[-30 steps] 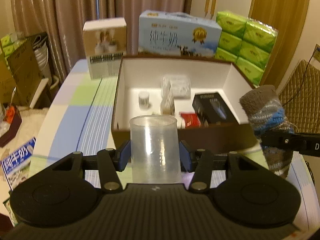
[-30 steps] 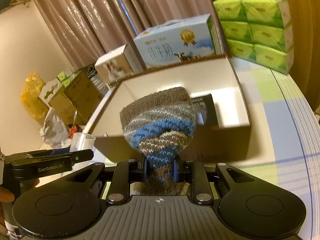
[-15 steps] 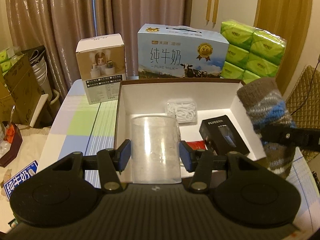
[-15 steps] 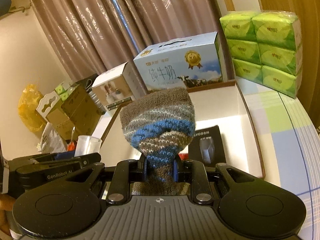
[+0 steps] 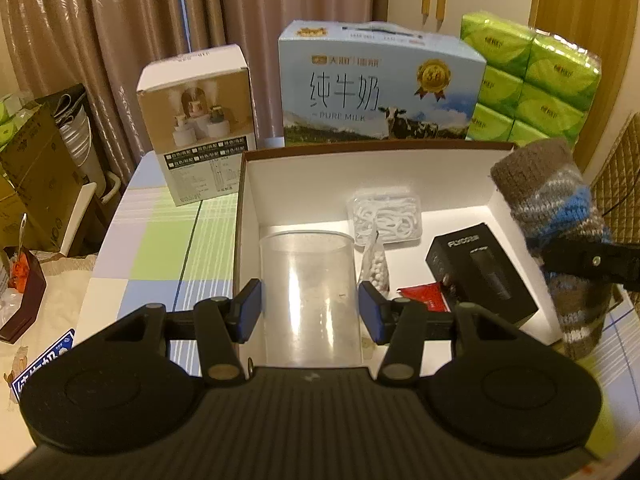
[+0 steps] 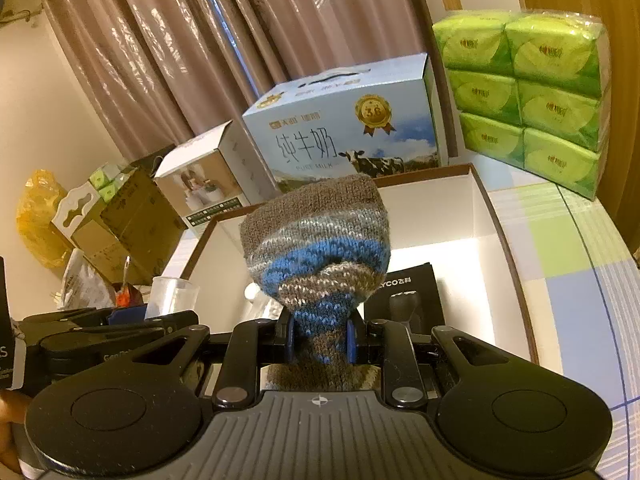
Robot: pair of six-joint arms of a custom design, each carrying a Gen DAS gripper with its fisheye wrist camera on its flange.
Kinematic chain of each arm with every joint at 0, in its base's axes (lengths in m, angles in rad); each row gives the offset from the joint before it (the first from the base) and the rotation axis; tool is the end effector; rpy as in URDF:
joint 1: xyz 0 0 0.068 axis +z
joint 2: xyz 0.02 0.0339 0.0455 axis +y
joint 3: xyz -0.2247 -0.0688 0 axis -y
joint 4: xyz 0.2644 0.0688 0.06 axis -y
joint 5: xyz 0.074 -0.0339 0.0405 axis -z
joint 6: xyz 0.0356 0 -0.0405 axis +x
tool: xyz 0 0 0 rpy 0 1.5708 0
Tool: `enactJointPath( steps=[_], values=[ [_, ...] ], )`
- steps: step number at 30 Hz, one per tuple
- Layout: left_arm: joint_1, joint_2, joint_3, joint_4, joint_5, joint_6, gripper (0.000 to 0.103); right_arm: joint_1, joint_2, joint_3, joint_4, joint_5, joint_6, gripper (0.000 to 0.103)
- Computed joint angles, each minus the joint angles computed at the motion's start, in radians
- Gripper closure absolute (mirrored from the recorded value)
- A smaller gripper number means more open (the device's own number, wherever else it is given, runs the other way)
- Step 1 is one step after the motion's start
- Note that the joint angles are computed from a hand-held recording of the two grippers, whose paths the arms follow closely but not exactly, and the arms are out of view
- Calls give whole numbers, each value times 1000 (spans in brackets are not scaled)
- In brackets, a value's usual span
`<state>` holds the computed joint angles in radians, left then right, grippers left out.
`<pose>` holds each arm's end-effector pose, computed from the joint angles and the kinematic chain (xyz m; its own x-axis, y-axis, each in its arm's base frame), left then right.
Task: Organize objects
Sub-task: 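Lower the clear cup into the box and open the left tool, then lower the knitted pouch into the box and open the right tool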
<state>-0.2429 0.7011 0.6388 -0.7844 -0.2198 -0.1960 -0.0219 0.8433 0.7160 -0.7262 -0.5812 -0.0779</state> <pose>0.1843 -0.0377 0.2204 -0.7316 -0.0145 -0.6816 -0.0489 0.9983 0.0312 0.2090 0.0150 0.2291 -0.7245 -0.0492 -0.6876 -0.4001 0.8422 0.3613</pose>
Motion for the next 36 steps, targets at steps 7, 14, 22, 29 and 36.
enactJointPath(
  steps=[7, 14, 22, 29, 36],
  values=[
    [33, 114, 1, 66, 22, 37, 56, 33, 81, 11, 57, 34, 29, 83],
    [71, 195, 21, 83, 77, 55, 54, 54, 155, 25, 96, 49, 55, 83],
    [87, 196, 31, 96, 89, 74, 42, 83, 227, 45, 138, 58, 85, 83],
    [110, 198, 46, 96, 100, 85, 42, 105, 286, 61, 165, 58, 117, 83],
    [113, 195, 50, 96, 106, 81, 38, 134, 305, 56, 256, 46, 195, 46]
  ],
)
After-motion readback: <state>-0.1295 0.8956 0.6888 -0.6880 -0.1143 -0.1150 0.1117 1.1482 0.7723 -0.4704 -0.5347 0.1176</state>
